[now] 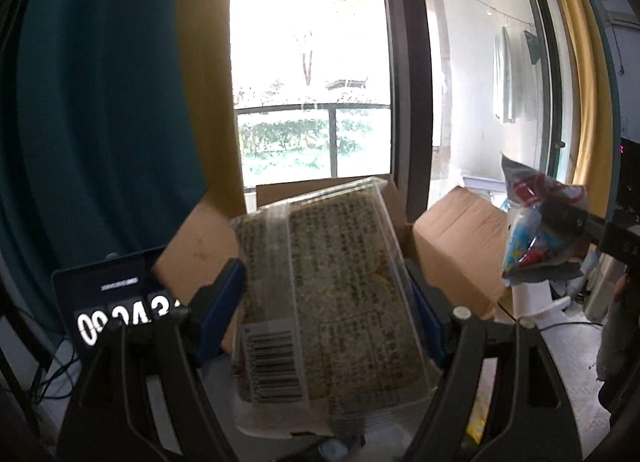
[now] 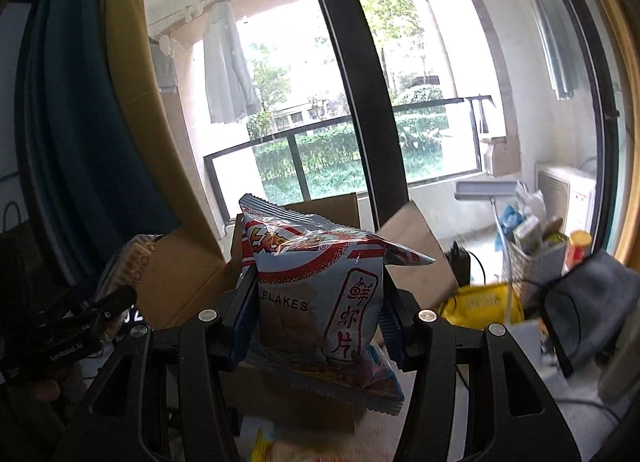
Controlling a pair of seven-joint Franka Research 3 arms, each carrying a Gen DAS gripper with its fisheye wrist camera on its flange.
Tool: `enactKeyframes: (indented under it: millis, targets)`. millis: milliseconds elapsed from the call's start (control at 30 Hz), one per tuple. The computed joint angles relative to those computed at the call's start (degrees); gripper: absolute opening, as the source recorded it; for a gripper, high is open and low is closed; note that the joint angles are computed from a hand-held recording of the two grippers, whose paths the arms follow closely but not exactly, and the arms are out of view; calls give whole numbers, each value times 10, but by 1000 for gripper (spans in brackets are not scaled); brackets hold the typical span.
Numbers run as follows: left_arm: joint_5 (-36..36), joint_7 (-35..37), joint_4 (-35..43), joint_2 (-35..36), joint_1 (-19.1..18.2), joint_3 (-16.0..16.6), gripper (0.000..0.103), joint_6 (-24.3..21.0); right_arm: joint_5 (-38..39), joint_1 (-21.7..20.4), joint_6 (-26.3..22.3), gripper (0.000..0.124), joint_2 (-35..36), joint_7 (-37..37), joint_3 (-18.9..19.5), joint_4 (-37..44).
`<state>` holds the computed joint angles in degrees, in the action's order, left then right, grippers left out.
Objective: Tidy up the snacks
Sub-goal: 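Carry both packs over the cardboard box and open both grippers to drop them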
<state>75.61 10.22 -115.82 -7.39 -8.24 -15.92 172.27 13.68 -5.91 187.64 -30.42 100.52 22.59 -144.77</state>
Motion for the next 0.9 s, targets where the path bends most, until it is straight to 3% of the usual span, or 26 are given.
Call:
enactKeyframes:
  millis: [200,300,367,433,500,567,733,900]
  targets:
    - [23,-6,74,76,-21,11,79,-47,-9,-41,18,56,86,-16,27,62]
    - [-4,25,99,105,-38,26,79,-72,-9,-66,15,57,120,-22,48,89]
    - [-36,54,107,119,-42,37,83,-53,-11,-86,9,57,136,-19,67,103]
    - [-39,51,113,123,-48,49,102,-39,-27,-144,-8,60,153,-1,117,128]
    - [-58,67,119,127,-51,54,102,-36,-59,-207,-29,66,161,28,172,143]
    - [-98,93,116,127,-51,56,102,-31,-83,-230,-40,74,167,50,192,152]
    - [-92,78,104,112,-55,64,102,-30,-117,-203,-43,75,161,67,163,144]
    - [-94,66,67,82,-43,59,102,-10,-137,-146,-47,74,134,79,109,118]
